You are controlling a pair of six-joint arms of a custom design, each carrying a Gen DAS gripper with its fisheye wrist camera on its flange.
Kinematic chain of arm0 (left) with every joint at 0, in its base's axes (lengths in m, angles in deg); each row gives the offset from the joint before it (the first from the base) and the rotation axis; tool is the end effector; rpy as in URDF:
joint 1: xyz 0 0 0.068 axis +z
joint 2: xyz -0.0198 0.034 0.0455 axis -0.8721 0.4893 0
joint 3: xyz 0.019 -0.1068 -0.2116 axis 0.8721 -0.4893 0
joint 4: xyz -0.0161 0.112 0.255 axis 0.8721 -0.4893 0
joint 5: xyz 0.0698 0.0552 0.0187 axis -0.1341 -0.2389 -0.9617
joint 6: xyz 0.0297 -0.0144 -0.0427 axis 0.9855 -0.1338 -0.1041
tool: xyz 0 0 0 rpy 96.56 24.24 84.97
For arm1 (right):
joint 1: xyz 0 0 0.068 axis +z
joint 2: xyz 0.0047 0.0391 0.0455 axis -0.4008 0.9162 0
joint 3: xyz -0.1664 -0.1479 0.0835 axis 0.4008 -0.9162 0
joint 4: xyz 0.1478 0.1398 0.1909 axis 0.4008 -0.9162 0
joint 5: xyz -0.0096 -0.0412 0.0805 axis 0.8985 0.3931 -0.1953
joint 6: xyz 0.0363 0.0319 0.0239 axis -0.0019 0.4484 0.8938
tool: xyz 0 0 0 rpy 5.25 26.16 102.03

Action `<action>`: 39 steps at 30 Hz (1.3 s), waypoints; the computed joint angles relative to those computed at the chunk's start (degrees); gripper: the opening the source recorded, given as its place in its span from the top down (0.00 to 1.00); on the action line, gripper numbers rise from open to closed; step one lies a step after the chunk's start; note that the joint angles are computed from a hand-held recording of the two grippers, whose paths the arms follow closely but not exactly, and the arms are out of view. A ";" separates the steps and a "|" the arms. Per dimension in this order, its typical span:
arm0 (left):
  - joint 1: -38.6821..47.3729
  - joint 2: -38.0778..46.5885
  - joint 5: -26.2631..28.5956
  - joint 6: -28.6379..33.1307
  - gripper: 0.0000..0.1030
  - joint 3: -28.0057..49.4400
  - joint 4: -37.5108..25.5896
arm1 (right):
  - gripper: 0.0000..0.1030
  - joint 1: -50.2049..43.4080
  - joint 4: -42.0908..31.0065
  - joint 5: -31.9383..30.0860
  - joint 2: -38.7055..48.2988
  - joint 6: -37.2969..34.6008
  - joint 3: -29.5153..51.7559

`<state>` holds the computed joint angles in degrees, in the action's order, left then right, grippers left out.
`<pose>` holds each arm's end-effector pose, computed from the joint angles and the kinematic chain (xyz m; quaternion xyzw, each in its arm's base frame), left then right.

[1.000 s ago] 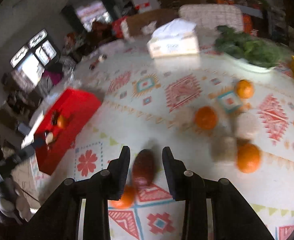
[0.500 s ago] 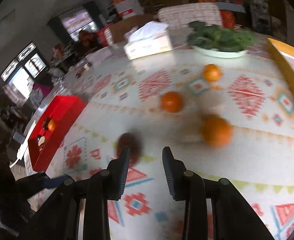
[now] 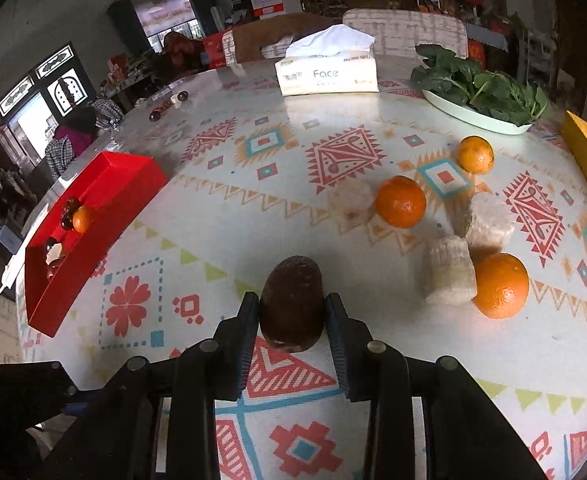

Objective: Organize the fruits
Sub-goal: 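Grasp another dark red date with the right gripper while the left grasps an orange, then carry the date and orange over the red tray and release both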

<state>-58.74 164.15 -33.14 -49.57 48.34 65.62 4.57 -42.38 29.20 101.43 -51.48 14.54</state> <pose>0.2757 -0.0107 0.0535 0.2922 0.8895 -0.2227 0.2717 0.3666 0.1932 0.0392 -0.0261 0.9402 0.1103 0.3213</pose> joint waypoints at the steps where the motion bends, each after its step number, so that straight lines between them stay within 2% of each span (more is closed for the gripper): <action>1: 0.49 0.08 0.73 0.66 0.44 0.21 -0.65 | 0.65 0.15 -0.08 0.41 0.05 0.06 0.05; 9: 6.62 -5.06 5.17 10.19 0.40 -2.79 -6.62 | 0.65 0.07 0.55 0.83 -0.51 1.16 -0.88; 13: 6.78 -4.17 3.08 9.23 0.40 -2.99 -5.82 | 0.65 -0.08 1.12 0.90 -0.70 1.73 -1.35; 15: 5.02 -5.29 -0.20 7.60 0.54 -4.76 -2.65 | 0.65 0.12 0.87 1.34 -0.76 2.17 -1.28; 16: 4.60 -5.54 -0.90 7.69 0.67 -5.04 -2.26 | 0.65 0.27 0.47 1.80 -0.93 2.53 -1.31; 22: 7.27 -3.25 2.70 6.18 0.69 -2.87 -3.37 | 0.65 0.83 0.65 3.05 -4.19 3.59 -4.05; 28: 18.09 0.15 9.73 4.99 0.69 5.91 -8.93 | 0.65 2.99 -0.99 3.23 -6.95 3.66 -2.97; 31: 24.14 2.82 11.01 1.82 0.69 11.49 -8.36 | 0.65 4.94 -3.20 2.33 -5.47 3.07 1.99; 33: 27.31 5.26 9.73 -1.41 0.69 15.02 -6.07 | 0.65 6.33 -5.00 1.80 -3.73 2.68 6.02; 37: 31.05 11.08 7.28 -5.41 0.69 21.96 -3.75 | 0.65 8.65 -10.77 -1.06 4.85 1.84 20.67; 39: 31.91 14.24 5.76 -7.12 0.69 25.58 -3.40 | 0.65 9.70 -14.90 -2.25 11.45 1.65 31.15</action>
<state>-26.82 178.38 -27.38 -56.69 73.92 62.22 14.27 -57.28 26.95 112.88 -49.84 45.69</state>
